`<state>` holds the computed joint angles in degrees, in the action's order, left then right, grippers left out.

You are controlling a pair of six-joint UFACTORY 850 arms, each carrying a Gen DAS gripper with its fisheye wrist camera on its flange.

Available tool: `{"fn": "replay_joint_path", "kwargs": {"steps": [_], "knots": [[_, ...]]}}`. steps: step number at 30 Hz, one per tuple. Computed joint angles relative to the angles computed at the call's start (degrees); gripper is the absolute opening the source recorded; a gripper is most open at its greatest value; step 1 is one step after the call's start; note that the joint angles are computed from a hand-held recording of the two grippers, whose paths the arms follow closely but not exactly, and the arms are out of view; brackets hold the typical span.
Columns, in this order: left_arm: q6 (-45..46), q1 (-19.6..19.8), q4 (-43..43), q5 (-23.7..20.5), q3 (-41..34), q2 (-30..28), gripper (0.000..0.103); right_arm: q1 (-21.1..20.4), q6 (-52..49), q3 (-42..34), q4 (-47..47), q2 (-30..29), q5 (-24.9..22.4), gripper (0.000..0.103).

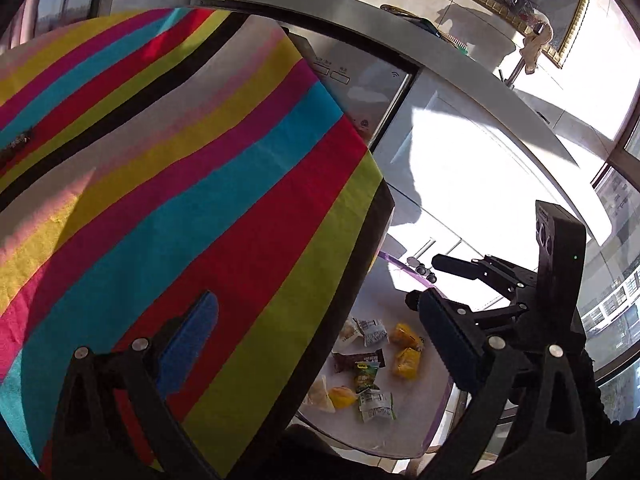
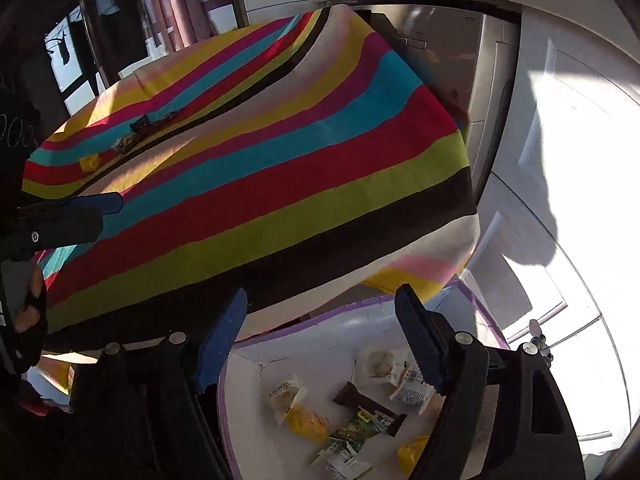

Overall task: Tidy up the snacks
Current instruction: 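Move both tools back over the snack pile on the table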

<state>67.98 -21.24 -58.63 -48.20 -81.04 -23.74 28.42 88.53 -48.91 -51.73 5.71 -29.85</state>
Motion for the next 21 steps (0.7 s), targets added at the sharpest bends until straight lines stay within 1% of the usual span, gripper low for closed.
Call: {"fn": "replay_joint_path", "kwargs": {"steps": [3, 6, 8, 10, 14, 16, 17, 19, 21], "knots": [[-8.12, 4.09, 3.92, -1.0, -2.59, -2.17, 0.1, -0.69, -0.71, -4.39, -2.12, -4.34, 3.95, 0.079], [-13.16, 7.87, 5.78, 0.26, -3.21, -3.22, 0.1, -1.62, -5.11, -10.35, -0.64, -10.24, 8.02, 0.079], [-14.83, 10.15, 6.83, 2.33, -2.78, -2.89, 0.1, -2.24, -10.29, -14.81, 3.18, -14.42, 10.96, 0.08], [-16.33, 12.03, 8.04, 5.71, -1.84, -2.11, 0.1, -2.53, -19.0, -20.16, 10.89, -18.91, 12.67, 0.08], [-20.62, 15.56, 12.2, 12.27, -0.96, -1.19, 0.1, -2.08, -36.42, -33.24, 26.84, -28.8, 11.32, 0.08], [-22.94, 17.44, 13.87, 14.42, -0.95, -1.3, 0.1, -2.0, -45.83, -40.11, 36.3, -33.7, 10.39, 0.082], [-24.18, 18.36, 14.35, 14.95, -1.16, -1.54, 0.1, -1.89, -49.48, -43.93, 39.7, -36.29, 9.13, 0.083], [-25.06, 20.59, 13.7, 15.2, -1.82, -2.21, 0.1, -1.31, -52.97, -51.74, 41.59, -41.43, 6.36, 0.083], [-25.35, 22.52, 12.86, 16.7, -1.79, -2.35, 0.1, -0.9, -57.17, -60.68, 44.05, -47.04, 2.84, 0.084]]}}
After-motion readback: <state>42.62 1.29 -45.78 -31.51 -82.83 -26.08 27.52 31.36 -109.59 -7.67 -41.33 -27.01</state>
